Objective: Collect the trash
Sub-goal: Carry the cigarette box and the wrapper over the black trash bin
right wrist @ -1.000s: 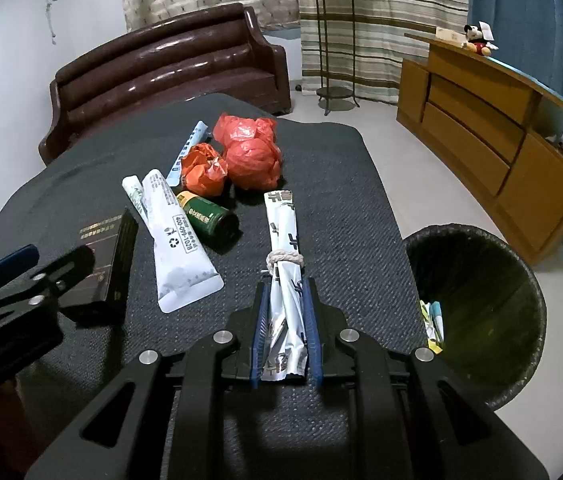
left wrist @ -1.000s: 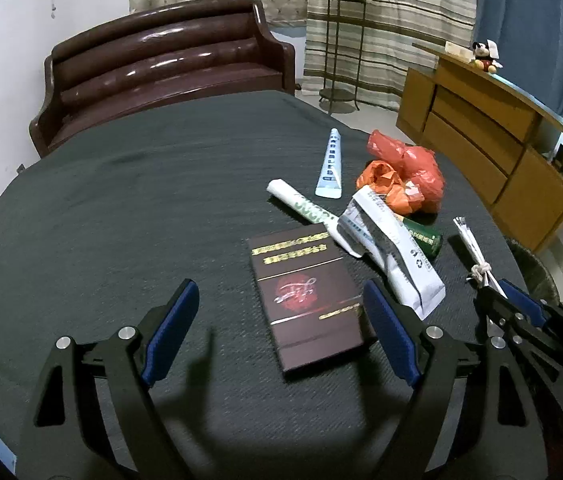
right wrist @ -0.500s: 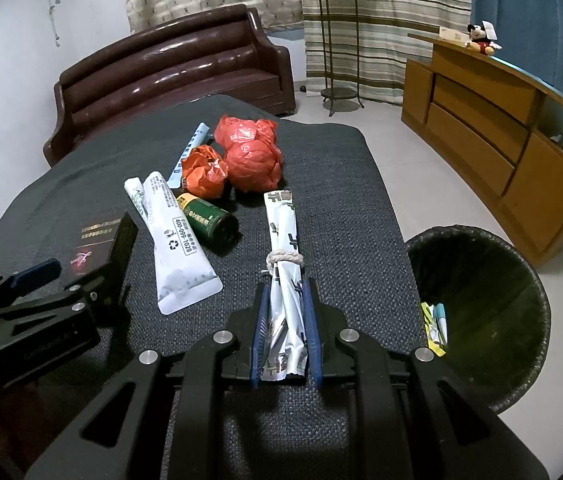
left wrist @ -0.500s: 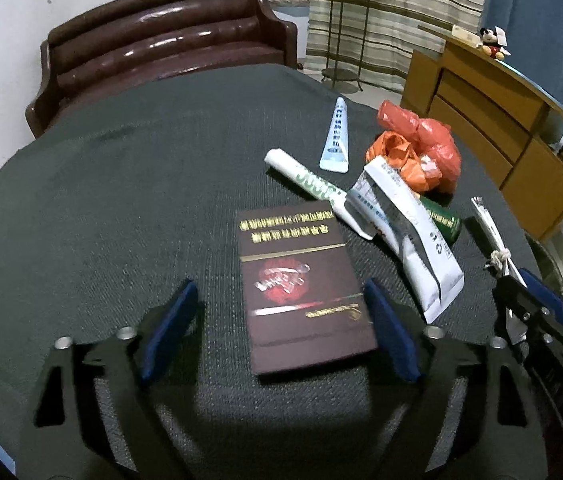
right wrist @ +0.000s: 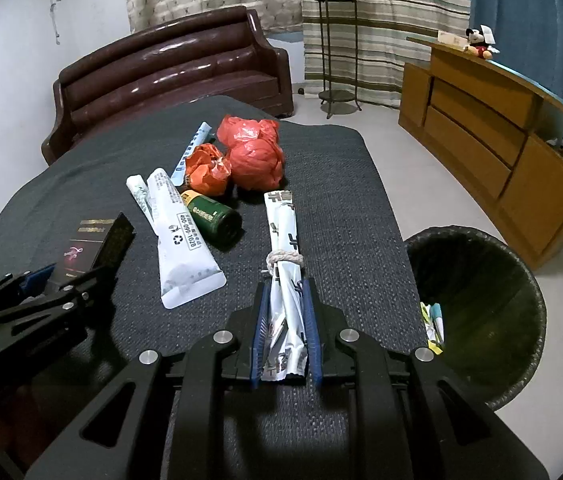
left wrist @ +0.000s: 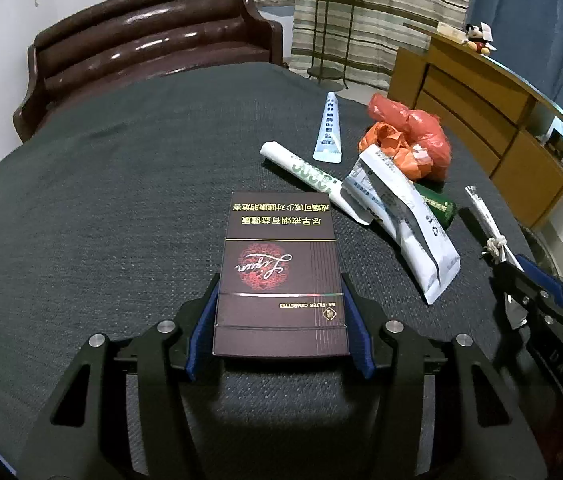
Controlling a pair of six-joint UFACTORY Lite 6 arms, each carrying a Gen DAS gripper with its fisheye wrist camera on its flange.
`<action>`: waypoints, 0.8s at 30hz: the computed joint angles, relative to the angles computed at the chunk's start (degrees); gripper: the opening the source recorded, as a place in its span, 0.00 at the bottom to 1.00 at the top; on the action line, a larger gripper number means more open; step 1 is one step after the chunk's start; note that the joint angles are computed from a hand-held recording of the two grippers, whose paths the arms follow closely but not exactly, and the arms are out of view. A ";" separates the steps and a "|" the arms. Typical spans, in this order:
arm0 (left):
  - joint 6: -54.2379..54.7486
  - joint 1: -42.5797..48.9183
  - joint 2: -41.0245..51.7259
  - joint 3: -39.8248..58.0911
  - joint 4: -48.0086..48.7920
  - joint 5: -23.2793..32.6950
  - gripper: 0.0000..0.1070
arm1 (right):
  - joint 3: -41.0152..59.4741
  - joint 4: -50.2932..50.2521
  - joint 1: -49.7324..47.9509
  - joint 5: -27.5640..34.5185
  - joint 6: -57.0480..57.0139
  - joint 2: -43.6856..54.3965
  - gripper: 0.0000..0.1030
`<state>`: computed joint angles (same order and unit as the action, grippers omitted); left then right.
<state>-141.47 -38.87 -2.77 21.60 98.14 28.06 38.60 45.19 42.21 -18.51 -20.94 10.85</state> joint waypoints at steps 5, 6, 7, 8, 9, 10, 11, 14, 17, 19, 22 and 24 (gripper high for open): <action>2.73 -4.85 -3.35 -1.05 -5.38 3.25 0.50 | -1.89 2.27 0.42 -1.01 -1.85 -2.58 0.18; 3.37 -5.71 -4.30 -1.29 -6.42 3.62 0.50 | -2.56 2.73 0.21 -1.18 -2.35 -3.56 0.18; 3.97 -6.43 -5.15 -1.33 -7.24 3.87 0.50 | -3.11 3.29 0.13 -1.39 -2.89 -4.33 0.18; 4.43 -6.70 -5.71 -1.35 -7.61 3.94 0.50 | -3.42 3.93 0.22 -1.66 -3.41 -4.70 0.18; 5.10 -7.40 -6.69 -1.55 -8.37 4.22 0.50 | -3.85 4.40 0.00 -1.80 -3.96 -5.33 0.18; 5.48 -8.19 -7.16 -1.42 -9.00 4.61 0.50 | -4.46 5.06 -0.35 -1.92 -4.78 -6.23 0.18; 5.85 -9.16 -7.96 -1.44 -9.52 5.04 0.50 | -4.96 5.62 -0.70 -2.04 -5.52 -6.99 0.18; 6.16 -11.49 -7.69 0.09 -10.01 5.78 0.50 | -6.68 7.37 -1.90 -2.53 -7.90 -9.26 0.18; 5.00 -13.17 -4.62 3.08 -8.77 5.82 0.50 | -8.39 8.37 -4.02 -2.58 -10.02 -11.65 0.18; 4.87 -13.66 -2.21 5.70 -8.19 5.42 0.50 | -9.47 8.53 -5.65 -2.63 -10.94 -12.96 0.18; 4.64 -14.81 2.30 10.43 -6.91 5.66 0.50 | -11.69 7.75 -9.05 -2.28 -11.78 -15.59 0.18; 4.94 -16.03 5.61 14.05 -6.64 6.29 0.50 | -12.87 5.84 -12.15 -1.92 -11.33 -17.00 0.18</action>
<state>-136.53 -54.90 2.84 35.65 91.50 34.35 25.73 51.03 30.06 -20.43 -32.27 -6.15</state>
